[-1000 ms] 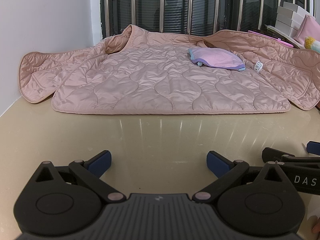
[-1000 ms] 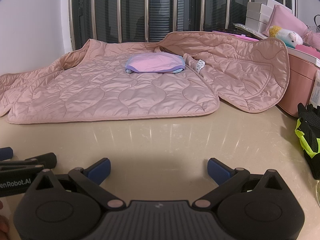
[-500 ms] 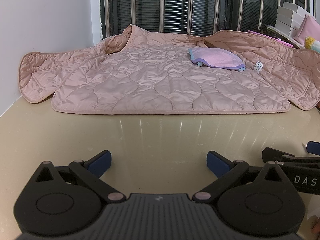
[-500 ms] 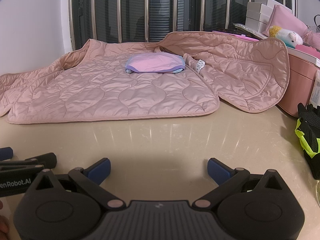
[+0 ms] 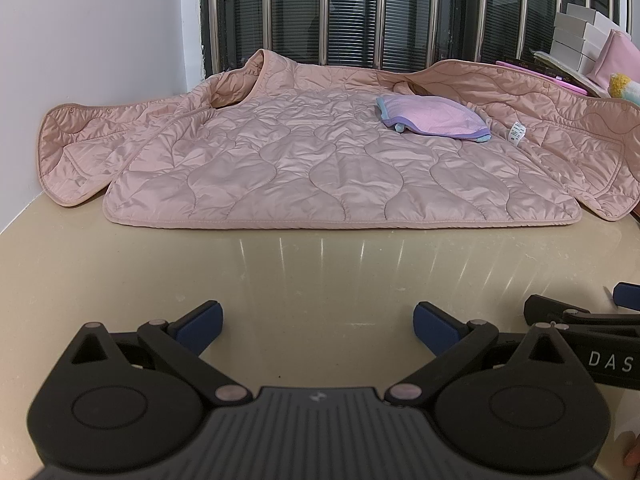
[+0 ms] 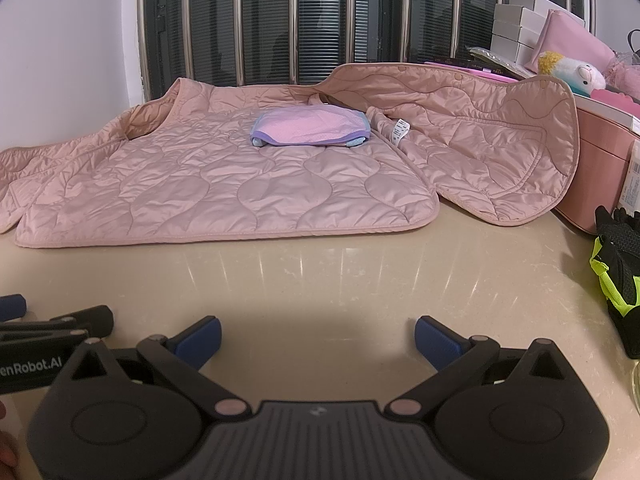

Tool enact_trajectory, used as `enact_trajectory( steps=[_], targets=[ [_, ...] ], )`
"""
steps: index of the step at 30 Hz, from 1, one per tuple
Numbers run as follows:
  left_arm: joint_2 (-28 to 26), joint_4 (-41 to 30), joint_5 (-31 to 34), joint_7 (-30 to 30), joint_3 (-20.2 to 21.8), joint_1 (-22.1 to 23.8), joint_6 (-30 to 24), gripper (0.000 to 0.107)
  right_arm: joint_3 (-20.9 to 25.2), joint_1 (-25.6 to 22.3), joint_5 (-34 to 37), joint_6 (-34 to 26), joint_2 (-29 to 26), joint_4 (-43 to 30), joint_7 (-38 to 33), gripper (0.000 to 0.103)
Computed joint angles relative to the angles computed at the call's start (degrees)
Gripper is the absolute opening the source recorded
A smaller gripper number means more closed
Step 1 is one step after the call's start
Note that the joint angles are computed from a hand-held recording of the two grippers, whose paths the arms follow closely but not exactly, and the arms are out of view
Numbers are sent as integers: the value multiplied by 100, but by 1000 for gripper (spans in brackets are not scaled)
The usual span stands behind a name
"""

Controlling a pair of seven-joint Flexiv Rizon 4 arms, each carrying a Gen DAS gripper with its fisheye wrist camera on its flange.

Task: Fold clothes

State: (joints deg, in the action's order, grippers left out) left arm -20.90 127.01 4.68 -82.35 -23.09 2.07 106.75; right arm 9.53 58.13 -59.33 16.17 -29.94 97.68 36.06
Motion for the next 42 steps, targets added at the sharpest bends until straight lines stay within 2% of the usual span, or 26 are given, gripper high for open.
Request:
enact_trajectory(
  steps=[20,21,22,24,25,26,28,30,31,33,34,36,39,40,41,42],
  targets=[
    [22,-15,-10,11,25,-28,-53,103,-5,0,-2,1,-7,-15,-4,103],
    [57,9,-159,170,-133,77,-144,103,-5,-13,-10,26,3,-6,-15,103],
    [84,44,-324,351,-477,341,-248,103,-5,-33,-21,64,18,10,-33,103],
    [-10,8,-269,291,-1411,1141,-363,103,-20,-107,-94,200,107,89,8,101],
    [-129,-147,-54,68,-1877,1541,-489,103,-54,-136,-214,263,186,174,170,100],
    [-268,-257,-182,155,-2344,1856,-565,102,-88,-163,-365,304,268,264,373,101],
    [-556,-622,-398,201,-2744,2006,-652,102,-144,-272,-651,325,405,372,603,101],
    [-827,-1249,-575,189,-2542,1603,-760,102,-187,-438,-901,332,512,418,676,101],
    [-912,-1616,-744,218,-2248,1233,-875,102,-210,-583,-969,385,553,412,543,101],
    [-1113,-2523,-455,-456,-1408,433,-1236,102,-266,-929,-1096,633,645,418,276,101],
    [-1314,-2990,-566,-568,-1063,33,-1357,102,-329,-1157,-1266,926,725,492,358,101],
    [-1629,-3923,-672,-867,-231,-767,-2020,102,-448,-1627,-1599,1595,859,653,957,101],
    [-2285,-5253,-1496,-809,1063,-1915,-3070,102,-545,-2344,-1691,2695,878,752,1170,98],
    [-2495,-5569,-1617,-952,1297,-2103,-3355,99,-586,-2554,-1672,3054,845,761,1161,93],
    [-2651,-5764,-1862,-857,1343,-2171,-3579,93,-648,-2767,-1755,3536,802,800,1343,88],
    [-2791,-5869,-2197,-542,1204,-2136,-3695,90,-733,-2980,-1925,4088,742,841,1649,85]
  ],
)
